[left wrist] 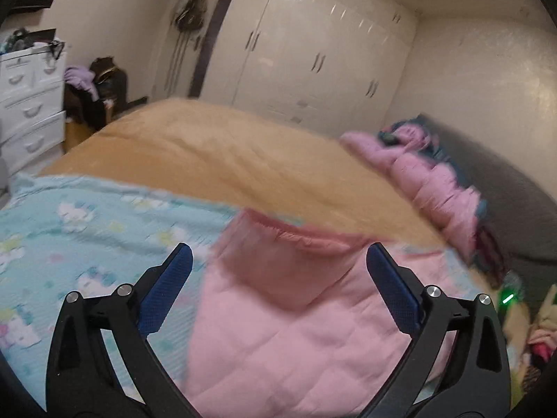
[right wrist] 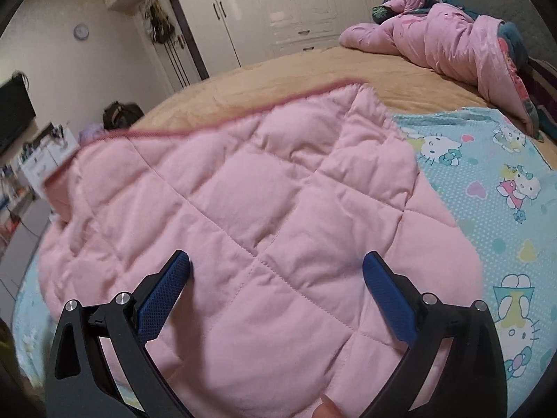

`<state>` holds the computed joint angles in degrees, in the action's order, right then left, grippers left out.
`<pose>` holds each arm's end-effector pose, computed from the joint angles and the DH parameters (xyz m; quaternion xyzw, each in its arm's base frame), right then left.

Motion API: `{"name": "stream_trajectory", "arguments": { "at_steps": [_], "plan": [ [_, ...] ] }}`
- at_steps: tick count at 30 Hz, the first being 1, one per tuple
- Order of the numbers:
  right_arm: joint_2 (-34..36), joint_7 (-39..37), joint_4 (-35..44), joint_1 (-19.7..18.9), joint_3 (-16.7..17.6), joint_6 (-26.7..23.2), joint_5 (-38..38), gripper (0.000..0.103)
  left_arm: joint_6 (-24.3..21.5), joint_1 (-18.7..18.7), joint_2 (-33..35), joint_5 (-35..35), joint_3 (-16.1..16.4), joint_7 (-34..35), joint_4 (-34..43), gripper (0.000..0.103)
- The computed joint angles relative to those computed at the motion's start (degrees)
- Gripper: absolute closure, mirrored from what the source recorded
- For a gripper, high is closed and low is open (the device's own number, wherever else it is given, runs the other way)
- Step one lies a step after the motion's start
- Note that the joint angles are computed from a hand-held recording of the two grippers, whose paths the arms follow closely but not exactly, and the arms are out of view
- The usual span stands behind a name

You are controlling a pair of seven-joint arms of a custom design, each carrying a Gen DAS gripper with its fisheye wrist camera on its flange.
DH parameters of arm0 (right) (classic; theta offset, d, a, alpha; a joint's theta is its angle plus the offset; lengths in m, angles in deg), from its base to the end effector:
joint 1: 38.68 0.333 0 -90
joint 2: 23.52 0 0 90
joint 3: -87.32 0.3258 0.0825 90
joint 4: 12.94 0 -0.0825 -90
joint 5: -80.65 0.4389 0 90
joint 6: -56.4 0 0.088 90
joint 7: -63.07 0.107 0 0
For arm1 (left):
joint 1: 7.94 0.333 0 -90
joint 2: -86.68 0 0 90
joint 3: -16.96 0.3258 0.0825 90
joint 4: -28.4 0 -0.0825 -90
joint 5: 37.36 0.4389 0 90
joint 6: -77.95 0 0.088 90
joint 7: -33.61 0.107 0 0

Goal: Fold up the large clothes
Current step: 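Release the cuffs and move both tools to the jacket's hem edge, then grasp the quilted hem edge with each tool and lift it up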

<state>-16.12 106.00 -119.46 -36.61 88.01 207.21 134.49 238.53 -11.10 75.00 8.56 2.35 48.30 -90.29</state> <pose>0.6891 0.0130 0.5009 -0.6893 0.5771 -0.1297 0.4183 0.5527 -0.2245 0.6068 -0.7060 0.4964 -0.4125 0.2917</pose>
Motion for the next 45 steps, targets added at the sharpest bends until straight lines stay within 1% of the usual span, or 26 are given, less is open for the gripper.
{"name": "stream_trajectory", "arguments": {
  "at_steps": [2,4,7,9,12,14,16,17,18,19,20,21,23,24,25,26,27,28,29,31,33,35,38,41,43,45],
  "plan": [
    [-1.1,-2.1,-0.4,-0.6,0.0,0.8,3.9,0.004,-2.5,-1.7,1.0,-7.3,1.7,4.2,-1.6,0.009],
    [-0.9,-2.7,0.6,-1.1,-0.6,0.4,4.9,0.004,-1.2,-1.8,2.9,-11.0,2.9,5.7,-2.7,0.009],
    [1.6,3.2,3.8,-1.0,-1.7,0.5,-2.6,0.004,-0.6,-3.4,6.4,-22.8,5.4,15.6,-2.5,0.009],
    [4.8,7.0,7.5,-0.9,-2.1,-0.6,-8.9,0.004,-0.6,-3.7,9.1,-26.8,5.6,19.9,-1.2,0.009],
    [9.1,12.6,12.2,-0.2,-2.7,-0.9,-19.0,0.004,2.6,-3.2,9.7,-24.7,5.2,19.5,-1.5,0.009],
    [11.9,15.3,15.6,-0.6,-2.6,-2.8,-22.7,0.005,2.0,-3.1,10.4,-22.7,4.9,18.9,-0.2,0.009],
    [13.7,15.0,17.9,-2.3,-1.0,-4.6,-21.8,0.006,1.1,-3.1,11.4,-19.8,4.9,17.8,1.1,0.009],
    [14.3,14.5,18.7,-2.9,-0.3,-5.0,-21.0,0.015,1.3,-3.1,12.0,-20.7,5.0,18.5,1.3,0.01],
    [14.8,13.5,19.3,-3.7,0.5,-5.9,-20.0,0.026,2.1,-3.0,12.5,-21.5,5.2,19.0,1.3,0.019],
    [14.9,13.4,19.3,-3.6,0.7,-5.6,-20.2,0.029,3.3,-3.0,12.8,-22.5,5.3,19.4,1.0,0.028],
    [14.5,13.2,18.4,-3.2,0.6,-4.2,-20.9,0.036,4.3,-3.1,13.0,-23.2,5.3,19.9,0.8,0.051],
    [13.8,12.5,17.1,-2.8,0.6,-2.0,-21.7,0.05,4.0,-3.3,13.1,-21.1,5.4,18.1,1.2,0.064],
    [12.4,12.1,14.8,-2.2,0.7,2.0,-22.4,0.067,2.0,-3.8,12.9,-16.1,5.4,15.5,2.3,0.081],
    [11.7,10.9,14.1,-3.0,1.6,2.9,-20.1,0.075,0.8,-4.1,12.8,-12.1,5.4,13.4,3.0,0.086],
    [11.1,10.2,13.8,-3.6,2.1,3.3,-18.3,0.078,0.9,-4.2,12.5,-9.8,5.4,12.0,3.3,0.089],
    [10.5,9.2,13.4,-4.3,2.8,3.7,-15.9,0.081,3.5,-3.9,11.8,-9.9,5.6,10.8,2.6,0.092],
    [9.7,7.6,13.1,-4.9,3.3,4.0,-13.6,0.084,7.1,-3.5,11.1,-10.8,5.9,9.2,1.6,0.094],
    [9.2,5.8,13.2,-5.3,3.7,4.4,-11.5,0.085,12.6,-2.6,10.1,-10.3,6.3,5.1,0.3,0.095],
    [8.6,2.9,13.4,-6.1,4.5,4.7,-8.2,0.086,15.1,-1.4,9.5,-5.7,6.0,0.1,0.4,0.095],
    [8.3,-2.8,15.6,-7.9,5.8,3.3,0.6,0.087,14.4,0.4,8.7,4.1,4.8,-6.1,2.3,0.095],
    [9.3,-5.5,19.3,-8.1,5.9,1.8,6.1,0.087,12.0,0.9,8.5,9.3,4.0,-8.2,4.3,0.095],
    [11.7,-2.4,23.5,-6.2,4.4,2.0,3.1,0.087,9.6,0.9,8.6,12.9,3.7,-10.2,5.6,0.095],
    [16.3,5.2,29.5,-4.0,2.7,2.4,-4.4,0.087,11.5,1.6,10.3,15.6,4.9,-14.5,6.6,0.095],
    [21.2,15.0,34.8,-2.5,1.0,0.2,-12.3,0.087,11.9,0.8,13.1,11.5,6.0,-10.9,7.7,0.095],
    [23.7,20.9,37.2,-1.5,-0.4,-1.6,-17.5,0.087,12.1,0.4,15.6,3.7,6.3,-3.4,8.4,0.095],
    [25.8,25.5,39.0,-0.7,-1.7,-2.8,-22.5,0.087,11.3,-0.3,17.2,0.3,7.1,-0.1,8.7,0.095]
  ]
}}
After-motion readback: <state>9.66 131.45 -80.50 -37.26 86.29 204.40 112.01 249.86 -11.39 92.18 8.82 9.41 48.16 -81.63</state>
